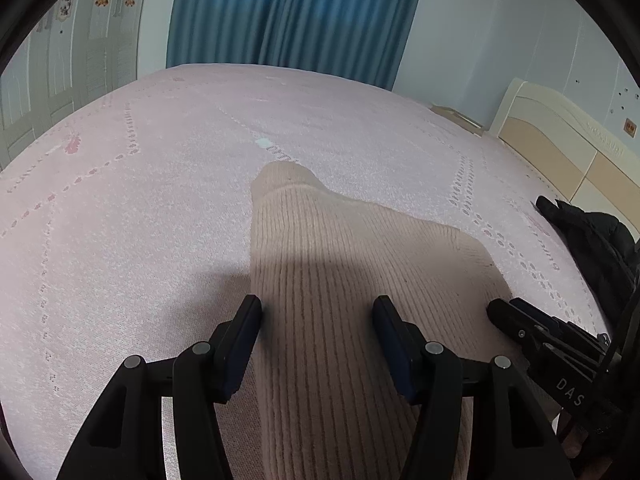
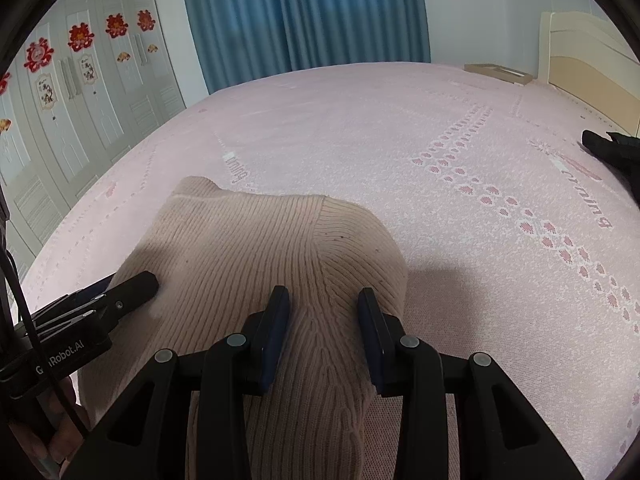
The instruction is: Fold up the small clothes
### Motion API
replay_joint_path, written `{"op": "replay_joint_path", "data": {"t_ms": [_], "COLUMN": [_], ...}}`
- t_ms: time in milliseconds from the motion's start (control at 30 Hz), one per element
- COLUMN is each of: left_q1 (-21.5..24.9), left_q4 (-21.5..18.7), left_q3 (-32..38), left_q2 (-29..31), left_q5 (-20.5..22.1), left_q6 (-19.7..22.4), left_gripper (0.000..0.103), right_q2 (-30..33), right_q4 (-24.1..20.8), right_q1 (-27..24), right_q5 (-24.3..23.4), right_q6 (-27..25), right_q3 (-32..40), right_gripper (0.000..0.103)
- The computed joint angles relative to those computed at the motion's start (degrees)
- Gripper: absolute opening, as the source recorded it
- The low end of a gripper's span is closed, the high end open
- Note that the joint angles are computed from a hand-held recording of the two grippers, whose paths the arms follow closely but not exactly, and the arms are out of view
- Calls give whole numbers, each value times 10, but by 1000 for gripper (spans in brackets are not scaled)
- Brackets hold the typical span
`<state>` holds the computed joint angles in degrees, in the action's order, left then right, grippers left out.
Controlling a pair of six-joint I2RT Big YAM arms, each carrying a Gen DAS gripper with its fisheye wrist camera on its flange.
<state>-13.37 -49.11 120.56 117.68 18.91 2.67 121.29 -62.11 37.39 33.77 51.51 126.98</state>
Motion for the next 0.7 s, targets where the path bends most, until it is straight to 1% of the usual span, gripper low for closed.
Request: {"op": "replay_joint_path", "data": {"t_ms": [133, 267, 400, 600, 700], "left_q1": [6, 11, 8, 6, 5], "left_q4": [10, -9, -5, 1, 2], "left_q3": [0, 20, 15, 9, 6], "left_q2": [0, 13, 10, 7, 5], "left_q5": [1, 14, 4, -4, -6], "left_q6": [-28, -38, -30, -23, -21], "left_gripper": [56, 56, 56, 56, 57], "right_q2": [-3, -6, -6, -15, -18], "right_q4": [0, 2, -1, 7, 2], "right_q1": [0, -1, 0, 1, 1], "right_q5": [7, 3, 7, 8, 15], "right_q6": [-1, 1, -1, 6, 14], "right_q3": [-3, -8, -6, -20, -25], "right_gripper": [34, 34, 34, 34, 37]}}
